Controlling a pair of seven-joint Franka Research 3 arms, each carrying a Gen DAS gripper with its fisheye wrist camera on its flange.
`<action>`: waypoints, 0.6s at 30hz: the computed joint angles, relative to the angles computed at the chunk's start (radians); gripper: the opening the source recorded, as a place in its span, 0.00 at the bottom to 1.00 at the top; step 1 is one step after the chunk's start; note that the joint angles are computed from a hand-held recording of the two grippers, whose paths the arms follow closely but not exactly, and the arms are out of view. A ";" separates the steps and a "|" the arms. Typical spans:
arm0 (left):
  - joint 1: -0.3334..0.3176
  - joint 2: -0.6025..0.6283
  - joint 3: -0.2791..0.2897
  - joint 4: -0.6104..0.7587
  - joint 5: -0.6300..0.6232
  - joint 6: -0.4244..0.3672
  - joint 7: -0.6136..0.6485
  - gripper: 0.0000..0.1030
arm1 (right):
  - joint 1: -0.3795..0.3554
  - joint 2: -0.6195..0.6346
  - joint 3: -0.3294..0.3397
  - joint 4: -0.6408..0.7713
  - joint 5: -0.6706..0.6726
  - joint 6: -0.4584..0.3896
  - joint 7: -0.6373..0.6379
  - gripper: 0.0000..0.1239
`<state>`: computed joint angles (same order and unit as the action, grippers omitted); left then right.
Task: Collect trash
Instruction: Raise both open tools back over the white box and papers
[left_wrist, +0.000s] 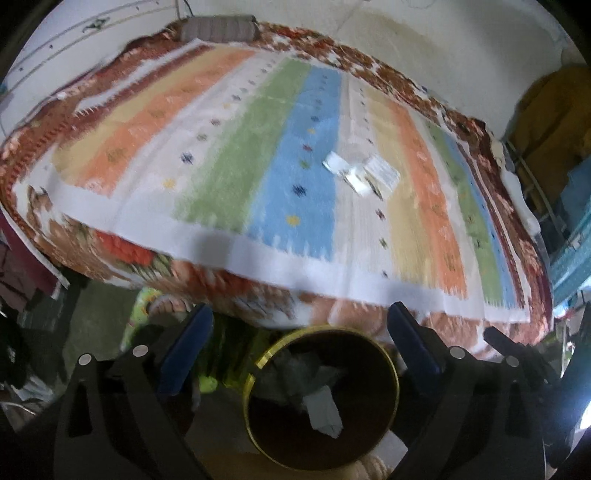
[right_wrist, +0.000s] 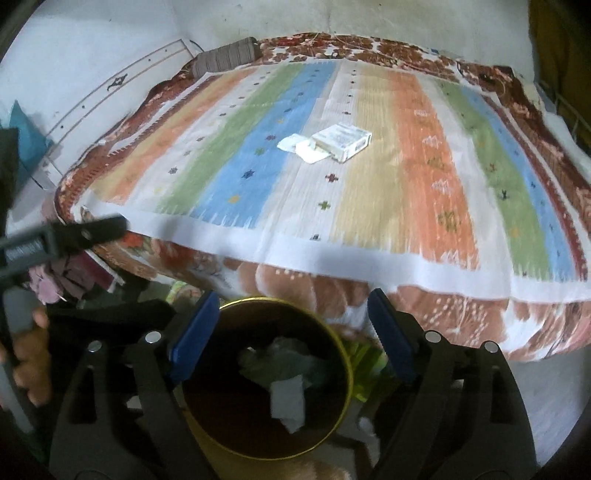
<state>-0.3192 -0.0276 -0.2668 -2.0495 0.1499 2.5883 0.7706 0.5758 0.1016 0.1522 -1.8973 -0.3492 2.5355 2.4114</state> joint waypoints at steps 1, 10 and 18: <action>0.002 0.005 0.002 0.011 0.002 -0.005 0.018 0.93 | -0.003 0.006 -0.002 0.010 0.002 -0.002 -0.009 0.64; 0.004 0.149 -0.002 0.213 0.045 -0.133 0.192 0.94 | -0.004 0.090 -0.040 0.143 -0.024 -0.046 -0.058 0.72; -0.007 0.295 0.008 0.363 0.097 -0.124 0.298 0.94 | -0.011 0.177 -0.077 0.256 0.012 -0.073 -0.091 0.76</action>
<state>-0.3262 0.2670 -0.2586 -1.6861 0.2468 2.4646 1.0683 0.5644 0.2789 0.0755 -1.6417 -0.3368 2.4621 2.3201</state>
